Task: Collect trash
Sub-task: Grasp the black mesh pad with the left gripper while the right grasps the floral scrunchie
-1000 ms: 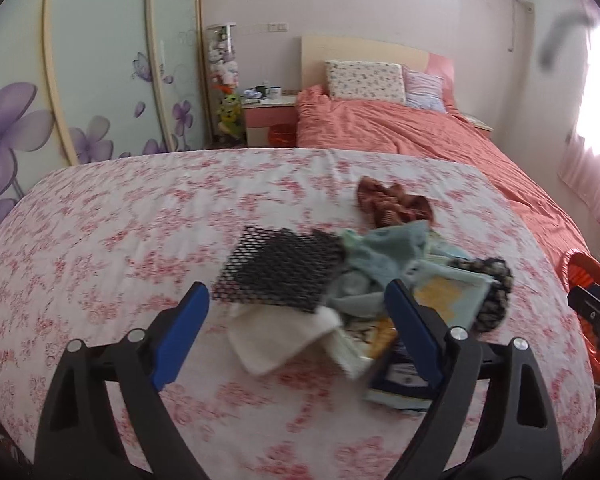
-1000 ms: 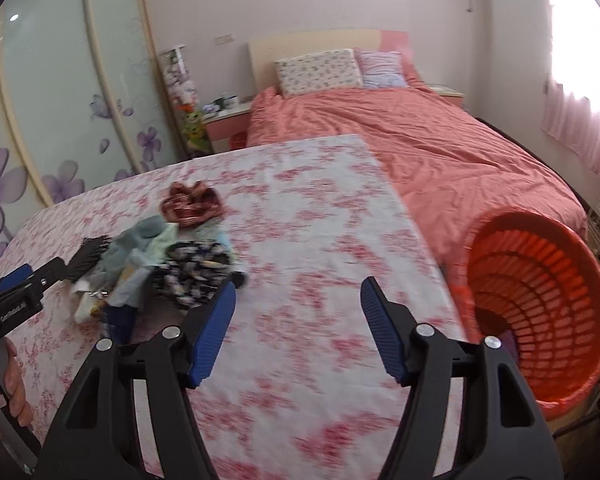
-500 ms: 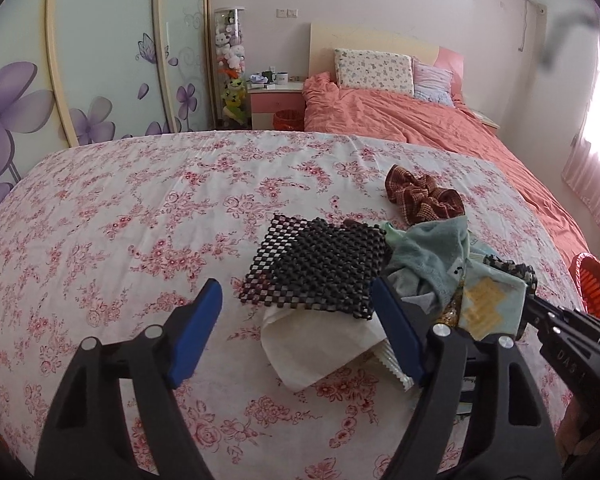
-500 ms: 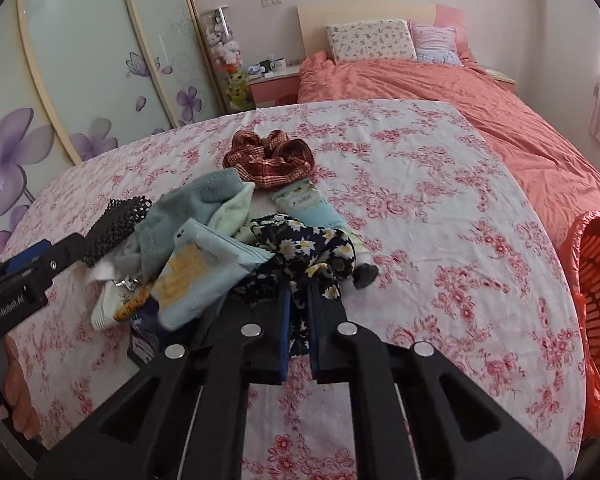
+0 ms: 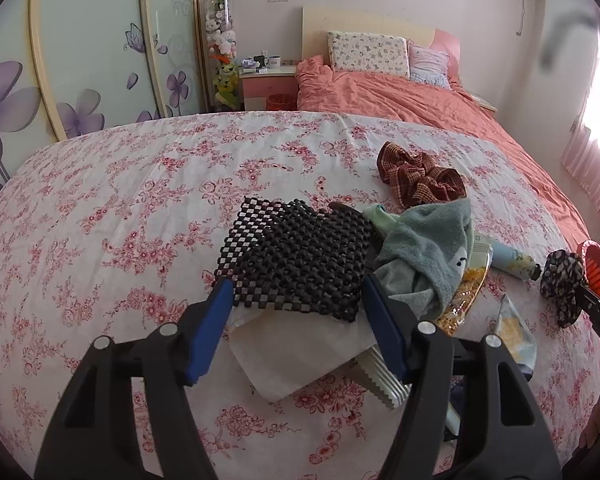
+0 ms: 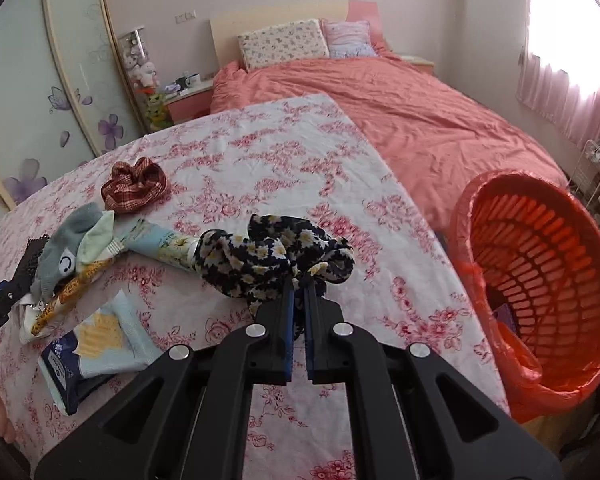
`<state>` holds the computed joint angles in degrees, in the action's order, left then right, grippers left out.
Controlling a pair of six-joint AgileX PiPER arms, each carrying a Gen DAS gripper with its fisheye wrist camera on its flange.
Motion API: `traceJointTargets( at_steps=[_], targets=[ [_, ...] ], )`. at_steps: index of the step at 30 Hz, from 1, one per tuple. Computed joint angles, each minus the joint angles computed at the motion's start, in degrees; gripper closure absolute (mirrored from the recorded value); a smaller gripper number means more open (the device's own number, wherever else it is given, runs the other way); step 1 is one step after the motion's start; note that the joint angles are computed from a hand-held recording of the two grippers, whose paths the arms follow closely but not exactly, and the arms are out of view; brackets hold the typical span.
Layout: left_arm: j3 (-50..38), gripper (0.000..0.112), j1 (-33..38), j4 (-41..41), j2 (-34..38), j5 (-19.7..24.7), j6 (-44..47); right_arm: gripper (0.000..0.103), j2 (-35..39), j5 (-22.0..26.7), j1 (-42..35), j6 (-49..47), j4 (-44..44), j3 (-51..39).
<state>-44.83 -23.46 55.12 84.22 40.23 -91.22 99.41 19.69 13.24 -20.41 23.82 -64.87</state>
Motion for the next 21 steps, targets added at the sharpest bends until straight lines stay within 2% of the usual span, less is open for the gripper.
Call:
traceJointTargets(
  at_steps=[6,9,12,17,21],
  targets=[
    [-2.1,0.05,1.0,-1.4,1.7,0.4,2.3,0.099,-0.1,-0.1,0.6,-2.9,1.8,1.0],
    [-3.1,0.044,0.9,-1.7,2.7,1.4,3.2,0.098,-0.3,1.3,-0.4,-6.9,5.7,0.8],
    [-3.4,0.044,1.9,-2.8,3.4,0.3,4.1,0.098,0.1,2.7,-0.7,-7.7,6.8,-0.4],
    [-1.3,0.069,3.1,-2.4,0.9,-2.0,3.0,0.098,0.8,2.0,0.1,-6.7,4.2,-0.4],
    [0.4,0.085,4.5,-2.4,-2.4,-4.2,4.3,0.098,-0.5,2.1,-0.6,-10.8,8.1,0.5]
  ],
)
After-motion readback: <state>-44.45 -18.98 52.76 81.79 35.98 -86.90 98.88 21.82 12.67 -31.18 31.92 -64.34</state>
